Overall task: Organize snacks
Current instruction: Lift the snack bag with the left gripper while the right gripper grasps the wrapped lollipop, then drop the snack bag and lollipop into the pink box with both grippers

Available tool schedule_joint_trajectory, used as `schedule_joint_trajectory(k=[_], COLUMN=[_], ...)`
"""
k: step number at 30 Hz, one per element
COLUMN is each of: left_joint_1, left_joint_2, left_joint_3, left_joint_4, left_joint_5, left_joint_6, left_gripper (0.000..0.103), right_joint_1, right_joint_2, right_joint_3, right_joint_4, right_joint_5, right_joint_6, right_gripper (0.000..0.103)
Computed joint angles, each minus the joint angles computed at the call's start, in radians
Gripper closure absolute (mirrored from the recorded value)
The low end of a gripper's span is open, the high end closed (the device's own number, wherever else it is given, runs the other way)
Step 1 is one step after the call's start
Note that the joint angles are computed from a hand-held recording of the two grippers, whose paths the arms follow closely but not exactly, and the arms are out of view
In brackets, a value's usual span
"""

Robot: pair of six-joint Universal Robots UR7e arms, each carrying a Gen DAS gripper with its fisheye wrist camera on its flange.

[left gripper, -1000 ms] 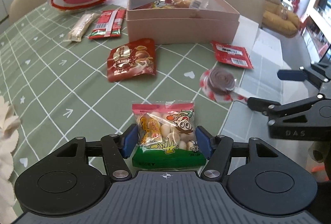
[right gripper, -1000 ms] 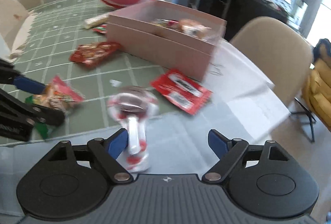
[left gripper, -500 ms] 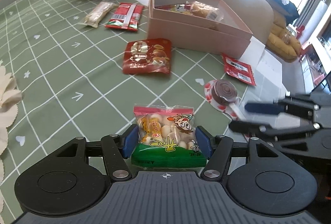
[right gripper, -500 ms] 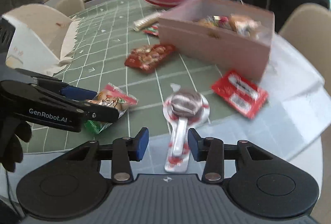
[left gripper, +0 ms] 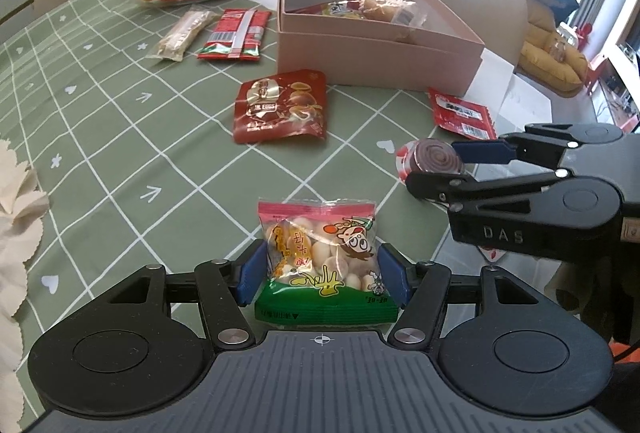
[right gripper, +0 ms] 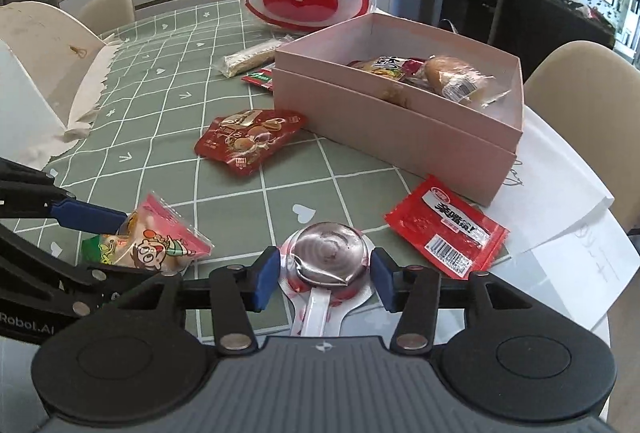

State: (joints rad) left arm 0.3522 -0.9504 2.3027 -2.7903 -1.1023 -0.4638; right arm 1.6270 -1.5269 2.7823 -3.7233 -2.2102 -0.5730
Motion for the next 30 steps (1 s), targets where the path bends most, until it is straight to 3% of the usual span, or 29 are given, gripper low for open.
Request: schedule_joint_trajectory(k=[7,11,17,20,25,27,30], left_joint_1=[-0.003,-0.023,-0.041,-0.050,-0.058,-0.048,-0.012], left_joint_2=[0.001,0.004,-0.010,-0.010,0.050,0.086,0.154], left_joint_3=[0.001,-0.015,-0.070,-0.137,-0.320,-0.404,-0.529], left_joint_4=[0.002,0.057,0.010,-0.046,-0.161,-0.185,-0.148], left_joint_5=[0.004,0.019,-0.009,0.000,0.080,0.081,0.039], left_joint_6=[0.009,0.013,0.044,0.117,0.325,0.391,0.396], left_gripper=[0.037,0.039,0.041,0.041,0.040,0.040,0.040], right_joint_1=[0.002,0.034,0.126,0.203,0.306,0.331,0.360], right_joint_2=[-0.115,-0.222,-0.404,-0.431,-0.452,-0.461,-0.446], right_joint_3=[-0.012,0.000,-0.032,-0.070,-0.121,-0.138,-0.150], right_joint_4=[0.159,0.231,0.331,0.325,0.293,0.303,0.290], right_joint_5=[0.023,0.016,-0.032,-0.105,-0.191,-0.199,-0.216], right_joint_6=[0.078,0.080,0.095,0.091,0.086,0.106,0.104], right_gripper=[0.058,0.058,0.058,0.058,0.058,0.058,0.058])
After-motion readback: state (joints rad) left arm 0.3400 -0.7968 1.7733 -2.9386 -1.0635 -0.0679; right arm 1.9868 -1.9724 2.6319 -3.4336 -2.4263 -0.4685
